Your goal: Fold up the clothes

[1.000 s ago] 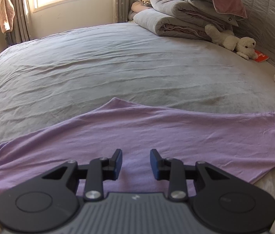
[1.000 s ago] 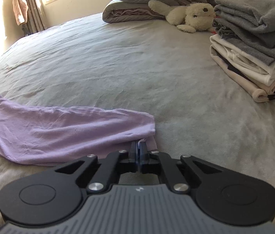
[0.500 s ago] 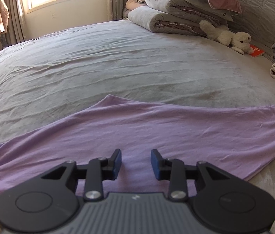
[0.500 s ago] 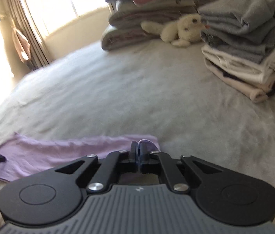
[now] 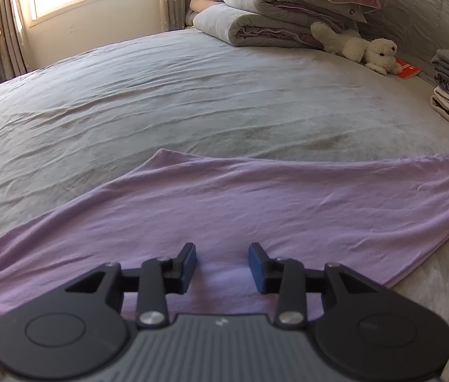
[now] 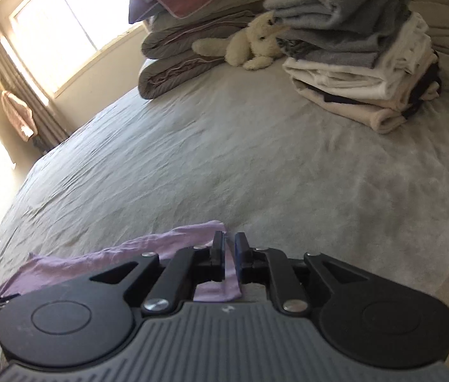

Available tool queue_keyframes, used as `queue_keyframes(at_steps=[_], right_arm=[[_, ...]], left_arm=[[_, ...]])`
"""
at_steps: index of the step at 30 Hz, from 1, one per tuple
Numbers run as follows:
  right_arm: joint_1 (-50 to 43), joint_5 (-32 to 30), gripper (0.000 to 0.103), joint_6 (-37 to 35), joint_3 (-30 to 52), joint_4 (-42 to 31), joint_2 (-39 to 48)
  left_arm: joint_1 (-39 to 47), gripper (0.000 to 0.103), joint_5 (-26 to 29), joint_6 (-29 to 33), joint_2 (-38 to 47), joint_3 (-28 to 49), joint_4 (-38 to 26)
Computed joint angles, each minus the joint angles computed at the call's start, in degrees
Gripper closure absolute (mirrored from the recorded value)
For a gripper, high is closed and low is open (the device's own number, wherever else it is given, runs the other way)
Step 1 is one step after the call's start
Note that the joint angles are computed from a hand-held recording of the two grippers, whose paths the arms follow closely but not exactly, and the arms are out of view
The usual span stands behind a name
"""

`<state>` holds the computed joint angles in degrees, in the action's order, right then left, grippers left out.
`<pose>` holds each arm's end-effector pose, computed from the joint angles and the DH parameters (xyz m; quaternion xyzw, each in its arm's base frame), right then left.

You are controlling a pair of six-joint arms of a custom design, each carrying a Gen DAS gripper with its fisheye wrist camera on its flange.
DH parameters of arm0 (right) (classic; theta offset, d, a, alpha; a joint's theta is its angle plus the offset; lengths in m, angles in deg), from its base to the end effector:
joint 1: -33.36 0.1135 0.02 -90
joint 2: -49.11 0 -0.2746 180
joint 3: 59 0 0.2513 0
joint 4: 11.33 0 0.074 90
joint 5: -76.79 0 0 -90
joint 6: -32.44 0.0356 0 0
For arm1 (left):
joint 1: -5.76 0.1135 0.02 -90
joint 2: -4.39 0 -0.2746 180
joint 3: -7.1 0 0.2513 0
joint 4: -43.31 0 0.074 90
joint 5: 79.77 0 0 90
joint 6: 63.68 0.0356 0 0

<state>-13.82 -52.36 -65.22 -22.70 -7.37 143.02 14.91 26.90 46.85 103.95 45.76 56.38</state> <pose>0.1752 -0.1560 0.0934 0.2043 0.8778 0.1472 0.4075 0.2587 0.0313 0.0846 0.1434 0.9135 -0.0396 0.3787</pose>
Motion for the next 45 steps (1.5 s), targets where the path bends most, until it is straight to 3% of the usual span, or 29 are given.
queue_keyframes(at_steps=[2,8,9,11,13,27,28,30,31,35,38,42,45], right_arm=[[2.44,7.2,0.091,-0.58,0.91,-1.62,0.96],[8.17,12.45,0.087,-6.35,0.34,0.9,2.22],[8.29,12.08,0.085,-6.95,0.26,0.96,2.27],[7.51,9.88,0.068,-8.15,0.64,-0.06,2.47],[6.62,7.62,0.062,-9.61,1.13,-1.98,2.34],[11.11,9.72,0.054,-6.31,2.83,-0.49,4.35],[11.04,9.53,0.056,-6.26,2.91,-0.45,4.5],[10.66,8.9,0.079,-6.56,3.04,-0.75,4.64],[10.3,8.19,0.101,-6.73,3.13,-1.23,4.61],[8.1,4.86,0.101,-6.85,0.52,-0.16,1.44],[3.53,-1.51,0.101,-4.96,-1.56,0.95,-1.66],[7.6,8.2,0.097,-3.2,-0.21,0.93,0.42],[9.35,11.28,0.091,-3.67,1.05,0.76,2.21]], left_arm=[[0.0,0.065,-0.04,-0.19,0.07,0.2,-0.23],[-0.86,0.064,-1.03,-0.27,0.28,-0.18,0.71],[-0.86,0.064,-1.03,-0.27,0.28,-0.18,0.71],[-0.89,0.064,-1.05,-0.28,0.27,-0.11,0.59],[-0.9,0.064,-1.06,-0.31,0.25,-0.03,0.45],[-1.29,0.063,-1.61,-0.13,0.53,-0.25,1.21],[-1.29,0.063,-1.61,-0.16,0.55,-0.21,1.18],[-1.34,0.063,-1.66,-0.27,0.58,-0.1,1.08],[-1.38,0.063,-1.69,-0.31,0.58,-0.08,1.06],[-1.25,0.063,-1.48,-0.02,0.59,-0.12,1.09],[-1.06,0.062,-1.22,0.31,0.88,-0.06,1.22],[-0.97,0.062,-1.17,0.07,0.63,0.33,0.41],[-1.51,0.062,-1.01,0.7,-0.3,-1.1,2.06]])
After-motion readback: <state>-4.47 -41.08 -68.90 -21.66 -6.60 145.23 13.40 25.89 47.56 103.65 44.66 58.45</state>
